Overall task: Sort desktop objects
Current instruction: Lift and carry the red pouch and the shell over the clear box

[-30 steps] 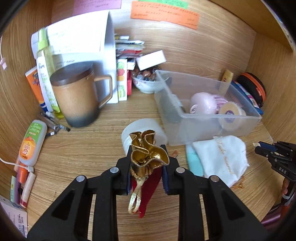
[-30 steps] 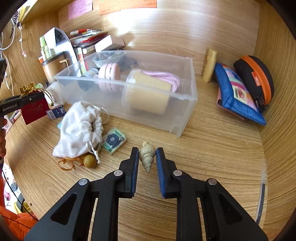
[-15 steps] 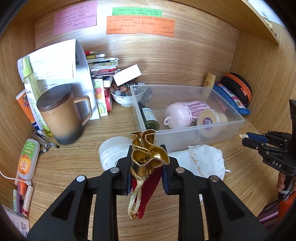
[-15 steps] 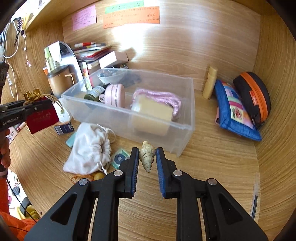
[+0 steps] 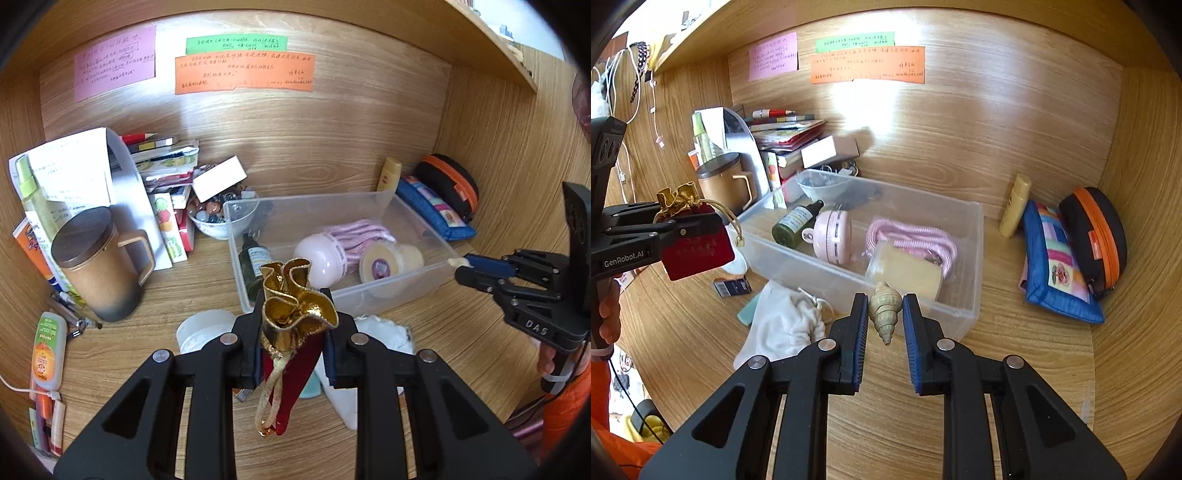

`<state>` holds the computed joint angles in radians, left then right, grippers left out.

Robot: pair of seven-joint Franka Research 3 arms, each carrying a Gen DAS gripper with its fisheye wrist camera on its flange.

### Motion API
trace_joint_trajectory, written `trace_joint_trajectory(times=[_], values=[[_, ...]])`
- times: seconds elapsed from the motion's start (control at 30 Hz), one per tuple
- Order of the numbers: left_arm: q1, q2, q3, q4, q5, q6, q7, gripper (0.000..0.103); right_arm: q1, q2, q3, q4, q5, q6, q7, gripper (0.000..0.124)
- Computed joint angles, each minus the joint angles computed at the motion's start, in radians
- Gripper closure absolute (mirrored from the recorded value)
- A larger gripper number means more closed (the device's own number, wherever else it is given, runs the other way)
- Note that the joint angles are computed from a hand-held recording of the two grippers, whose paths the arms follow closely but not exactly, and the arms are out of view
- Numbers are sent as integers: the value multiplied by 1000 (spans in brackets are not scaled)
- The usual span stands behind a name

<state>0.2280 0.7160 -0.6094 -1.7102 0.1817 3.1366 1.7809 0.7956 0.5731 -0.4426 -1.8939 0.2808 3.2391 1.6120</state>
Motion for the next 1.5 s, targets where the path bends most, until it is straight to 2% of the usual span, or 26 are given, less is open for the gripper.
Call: trace_joint_trajectory(times=[0.07,0.2,0.63,0.77,1.13,1.5], values=[[20,15,-31,17,-2,-10,14,79,-16,3,14,13,-2,-2,-4,107],[30,38,-59,56,-12,-29,42,79,-30,11,26,37,-10,-7,-9,107],[-38,112,-28,219,-101,-110,133,79,-108,56,86,152,-55,-37,-9,107],[-69,135,-6,277,-132,-141,157,79,-130,81,100,204,-75,-57,-2,107],[-175,226,86,468,-225,-255,217,79,-250,166,221,360,-146,-152,4,107],[-257,302,169,614,-279,-355,231,79,-327,241,304,478,-192,-242,-4,107]])
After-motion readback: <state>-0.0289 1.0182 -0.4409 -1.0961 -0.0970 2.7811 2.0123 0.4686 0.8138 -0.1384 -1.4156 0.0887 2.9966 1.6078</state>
